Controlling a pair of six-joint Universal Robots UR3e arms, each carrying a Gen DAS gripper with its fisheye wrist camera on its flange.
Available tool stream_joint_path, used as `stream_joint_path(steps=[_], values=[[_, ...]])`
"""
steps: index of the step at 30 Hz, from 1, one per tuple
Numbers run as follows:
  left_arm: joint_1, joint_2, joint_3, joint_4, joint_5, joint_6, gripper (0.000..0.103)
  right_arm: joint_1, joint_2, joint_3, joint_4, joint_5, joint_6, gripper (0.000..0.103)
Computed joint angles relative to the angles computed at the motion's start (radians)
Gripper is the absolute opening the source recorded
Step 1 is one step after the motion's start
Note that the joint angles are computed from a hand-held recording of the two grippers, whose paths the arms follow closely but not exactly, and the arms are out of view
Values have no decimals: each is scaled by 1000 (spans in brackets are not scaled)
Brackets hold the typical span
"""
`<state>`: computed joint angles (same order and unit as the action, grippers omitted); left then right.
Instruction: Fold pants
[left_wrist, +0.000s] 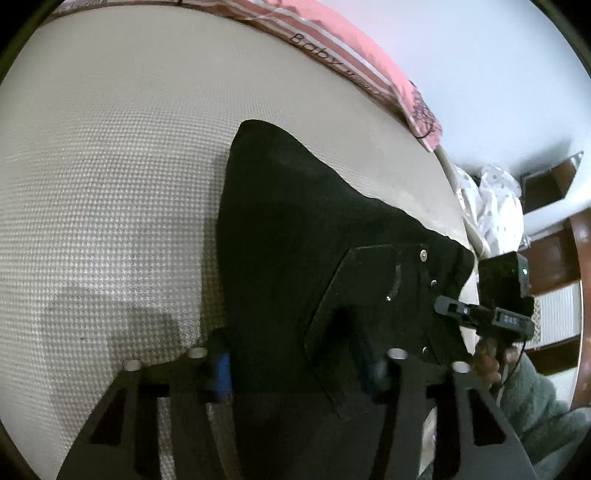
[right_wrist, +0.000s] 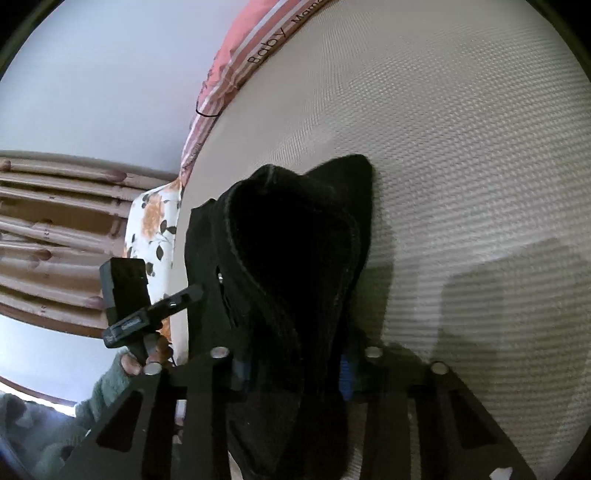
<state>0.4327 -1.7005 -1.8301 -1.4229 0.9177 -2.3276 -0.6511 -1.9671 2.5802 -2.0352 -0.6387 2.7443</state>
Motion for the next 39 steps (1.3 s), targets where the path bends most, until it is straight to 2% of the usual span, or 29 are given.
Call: stream_joint_path(steps=[1,2,3,5,7,9,12,16,22,24,26,29,31,33,35,39], values=[[2,-7,12,-12,-7,-4,36,-5,-16,-2,20,13,2,26],[10,-11,24,-38,-22,3,26,-2,-36,-5,30,18,18,25],[22,-15,40,-77,-40,19,21,8,-59,-13,36,17,39,25],[18,-10,68,-107,-51,17,17,30,-77,-32,31,31,84,24],[4,4,77,-82,-52,0,16,74,-51,-65,-34,42,156,24],[6,-8,121,-100,-74,-13,16,140,19,-114,-162,31,260,24],[4,-50,203,-83,-92,-41,16,243,208,-232,-378,17,415,24],[-19,-169,383,-27,-80,-117,16,364,469,-477,-531,-32,542,23],[-44,-382,692,1,-48,-189,16,480,782,-886,-539,-115,648,23],[-67,-446,778,15,-34,-231,16,500,842,-977,-516,-139,663,23],[-62,-488,834,2,-29,-222,16,517,887,-1039,-505,-168,680,23],[-65,-562,896,-4,-7,-229,16,549,932,-1100,-480,-266,670,23],[-69,-592,878,51,21,-255,21,584,950,-1127,-457,-384,654,24],[-68,-596,833,116,50,-288,42,608,961,-1127,-461,-464,663,37],[-72,-581,757,208,104,-329,55,630,962,-1132,-449,-541,676,49],[-71,-510,600,352,127,-315,59,654,914,-1073,-449,-616,664,49]])
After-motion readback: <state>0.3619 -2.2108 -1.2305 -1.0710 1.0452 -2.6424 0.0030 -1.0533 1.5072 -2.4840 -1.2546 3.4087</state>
